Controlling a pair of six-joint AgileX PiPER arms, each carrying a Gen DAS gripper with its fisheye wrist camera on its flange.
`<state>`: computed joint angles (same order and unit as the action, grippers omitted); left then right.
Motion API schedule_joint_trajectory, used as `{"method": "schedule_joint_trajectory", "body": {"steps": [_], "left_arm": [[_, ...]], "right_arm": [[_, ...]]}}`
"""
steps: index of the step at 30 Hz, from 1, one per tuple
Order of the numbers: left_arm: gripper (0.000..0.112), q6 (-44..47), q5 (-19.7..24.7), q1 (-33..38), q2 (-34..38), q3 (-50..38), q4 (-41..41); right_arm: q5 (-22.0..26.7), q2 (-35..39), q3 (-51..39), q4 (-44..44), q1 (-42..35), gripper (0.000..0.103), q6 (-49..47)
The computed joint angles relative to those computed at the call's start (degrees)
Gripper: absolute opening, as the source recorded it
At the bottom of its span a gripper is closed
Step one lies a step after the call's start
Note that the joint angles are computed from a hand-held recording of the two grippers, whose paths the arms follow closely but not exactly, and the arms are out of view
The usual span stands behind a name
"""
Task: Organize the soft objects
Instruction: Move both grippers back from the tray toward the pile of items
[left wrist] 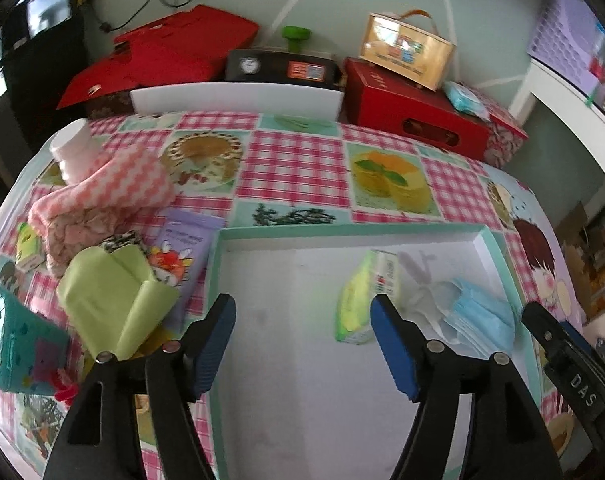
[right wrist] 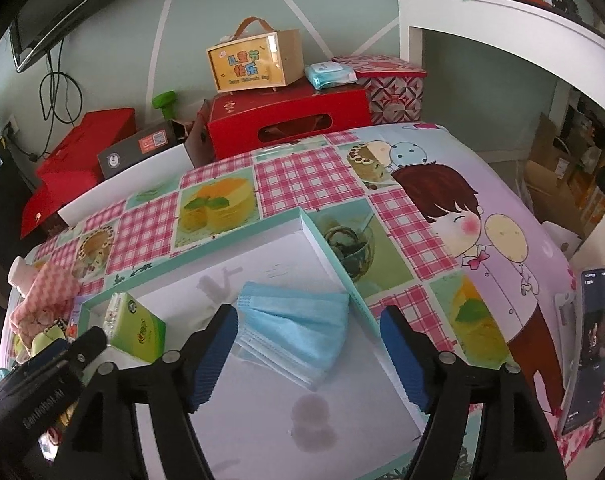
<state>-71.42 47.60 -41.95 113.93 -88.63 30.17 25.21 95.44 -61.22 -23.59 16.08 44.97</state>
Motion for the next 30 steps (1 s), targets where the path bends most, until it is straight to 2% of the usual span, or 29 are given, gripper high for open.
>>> {"method": "schedule_joint_trajectory", "body": {"steps": [6, 7, 8, 9, 14, 26, 30], "left_arm": [[0.076, -2.4, -1.2, 1.4, -2.4, 3.0, 0.7], [0.076, -2.5, -1.4, 1.5, -2.7, 3.3, 0.6], [0.076, -2.5, -1.7, 1.6, -2.9, 3.6, 0.5], [0.076, -2.5, -1.9, 1.7, -3.2, 4.0, 0.4], [0.076, -2.6, -2.8, 2.3, -4.2, 4.9, 0.0], [0.076, -3.9, -5.0, 4.1, -7.1, 8.3, -0.4], [0.076, -4.8, -6.0, 4.7, -8.9, 10.2, -0.1]], "right_arm": [[0.9, -0.1, -0.4, -3.5, 1.3, 0.085, 2.8], [0.8, -0.2, -0.3, -3.8, 1.4, 0.09, 3.1], [0.4, -0.4, -0.1, -4.0, 1.5, 0.1, 3.3], [-0.2, -0.7, 0.1, -3.8, 1.4, 0.103, 3.2], [-2.2, -1.6, 0.8, -3.2, 1.7, 0.103, 2.4], [-7.2, -3.7, 3.1, -7.4, 1.6, 0.103, 8.1], [-9.1, -4.0, 3.4, -4.0, 1.6, 0.103, 4.4]]}}
